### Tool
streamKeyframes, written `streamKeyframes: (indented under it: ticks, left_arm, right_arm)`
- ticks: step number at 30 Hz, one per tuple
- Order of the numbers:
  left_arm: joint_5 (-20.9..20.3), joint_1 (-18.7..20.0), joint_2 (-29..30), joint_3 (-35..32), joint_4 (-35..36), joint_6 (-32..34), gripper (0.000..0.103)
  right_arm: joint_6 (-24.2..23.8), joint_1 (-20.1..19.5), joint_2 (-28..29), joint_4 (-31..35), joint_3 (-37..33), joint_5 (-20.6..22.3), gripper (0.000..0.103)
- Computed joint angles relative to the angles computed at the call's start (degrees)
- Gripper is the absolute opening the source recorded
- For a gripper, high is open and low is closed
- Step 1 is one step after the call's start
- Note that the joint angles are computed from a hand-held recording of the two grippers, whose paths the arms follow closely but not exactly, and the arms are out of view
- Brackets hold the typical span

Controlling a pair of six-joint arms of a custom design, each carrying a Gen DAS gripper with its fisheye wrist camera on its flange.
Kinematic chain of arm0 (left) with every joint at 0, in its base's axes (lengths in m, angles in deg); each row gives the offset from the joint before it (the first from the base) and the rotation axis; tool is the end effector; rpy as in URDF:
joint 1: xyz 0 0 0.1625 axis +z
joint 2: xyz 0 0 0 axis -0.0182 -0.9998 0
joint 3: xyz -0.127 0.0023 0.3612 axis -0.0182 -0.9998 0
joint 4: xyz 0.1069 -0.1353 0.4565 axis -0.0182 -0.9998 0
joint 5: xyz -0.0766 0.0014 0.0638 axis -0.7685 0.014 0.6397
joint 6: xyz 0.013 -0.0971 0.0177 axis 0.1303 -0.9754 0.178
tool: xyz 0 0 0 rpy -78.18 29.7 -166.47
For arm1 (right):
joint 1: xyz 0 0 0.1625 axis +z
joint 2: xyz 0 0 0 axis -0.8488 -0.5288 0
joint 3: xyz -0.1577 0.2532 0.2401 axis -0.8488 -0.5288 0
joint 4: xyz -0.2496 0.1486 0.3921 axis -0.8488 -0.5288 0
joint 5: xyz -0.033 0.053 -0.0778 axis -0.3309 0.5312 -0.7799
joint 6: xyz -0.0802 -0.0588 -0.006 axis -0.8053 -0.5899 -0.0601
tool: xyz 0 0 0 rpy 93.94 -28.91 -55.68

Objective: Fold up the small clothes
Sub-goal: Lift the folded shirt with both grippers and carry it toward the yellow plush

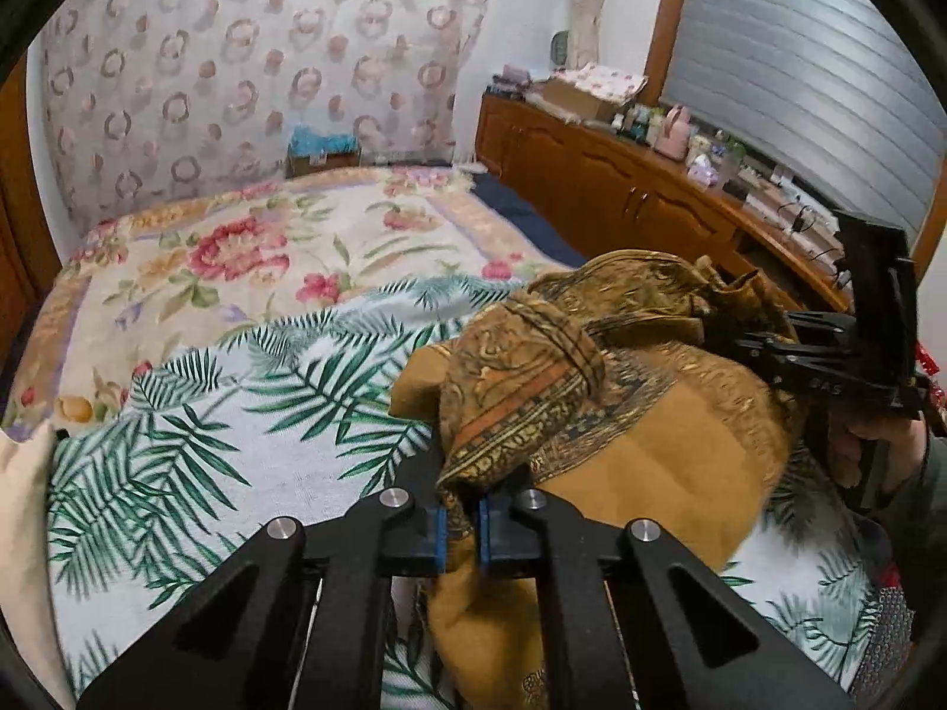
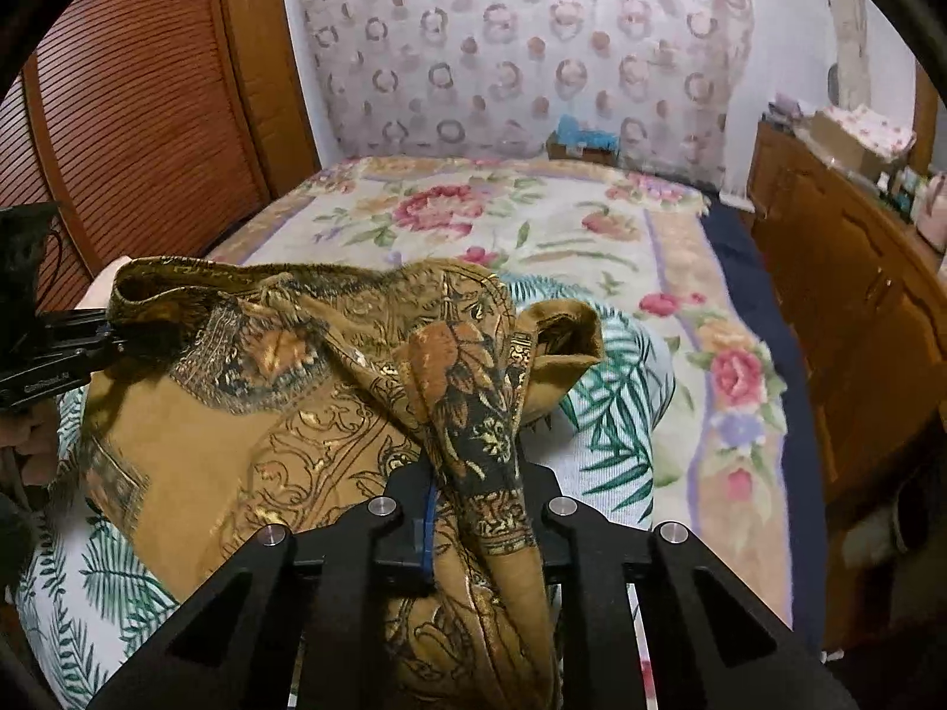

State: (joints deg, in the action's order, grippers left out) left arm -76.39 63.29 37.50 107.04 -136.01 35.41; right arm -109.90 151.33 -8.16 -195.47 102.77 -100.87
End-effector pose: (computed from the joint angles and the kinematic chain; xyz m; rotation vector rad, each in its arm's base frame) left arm -0.2172 -0.7962 0.0392 0.8177 2.4970 -0.7926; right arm 0.1485 -0.7615 0.1677 0.7930 -2.3057 0.9426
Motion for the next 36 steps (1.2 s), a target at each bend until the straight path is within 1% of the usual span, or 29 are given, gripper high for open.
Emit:
streamKeyframes:
  ticks: [4, 6, 10, 12, 17, 22, 25, 28, 32, 33, 35, 36]
  left_arm:
    - [-1.40, -1.08, -3.74, 4.70, -3.23, 0.68, 0.007]
    - [-1.91, -1.45, -5.92, 7.53, -5.40, 0.87, 0.007]
    - [-2.29, -1.76, -11.13, 14.00, -9.98, 0.93, 0.007]
    - [-1.93, -1.71, -14.27, 17.56, -12.49, 0.77, 0.007]
    - [0.28, -1.12, -21.33, 25.43, -18.34, 0.17, 0.007]
    - [3.14, 0.54, -28.57, 32.85, -23.70, -1.10, 0.007]
    - [5.88, 1.53, -31.53, 35.69, -27.23, -1.33, 0.007]
    - [7.48, 2.85, -33.46, 36.99, -29.01, -2.44, 0.007]
    - [8.74, 4.93, -34.39, 37.81, -31.17, -3.49, 0.007]
    - [8.78, 5.27, -34.57, 38.17, -31.48, -3.95, 0.007]
    - [8.86, 6.71, -34.67, 38.48, -31.29, -5.64, 0.007]
    - [9.04, 6.95, -35.11, 39.34, -31.54, -6.14, 0.007]
  right_arm:
    - [-1.59, 0.92, -0.99, -3.23, 1.83, 1.41, 0.017]
    - [-2.38, 1.48, -1.46, -3.69, 2.64, 2.50, 0.017]
    - [-5.69, 3.20, -1.42, -6.01, 4.35, 3.67, 0.016]
    - [-7.20, 4.00, -1.36, -6.52, 5.11, 4.83, 0.016]
    - [-8.55, 5.61, 0.35, -5.02, 4.38, 8.19, 0.016]
    - [-10.53, 7.21, 4.79, -1.68, 0.01, 11.44, 0.016]
    - [-12.33, 8.28, 9.23, 1.67, -5.63, 12.93, 0.016]
    - [-13.52, 9.49, 14.81, 6.36, -14.06, 13.72, 0.016]
    - [-15.45, 10.99, 23.61, 13.75, -27.63, 13.42, 0.016]
    - [-16.17, 11.45, 26.67, 15.77, -32.30, 13.07, 0.016]
    - [-17.15, 12.17, 31.23, 19.56, -39.36, 12.38, 0.016]
    - [-17.60, 12.56, 34.45, 22.22, -44.41, 11.76, 0.016]
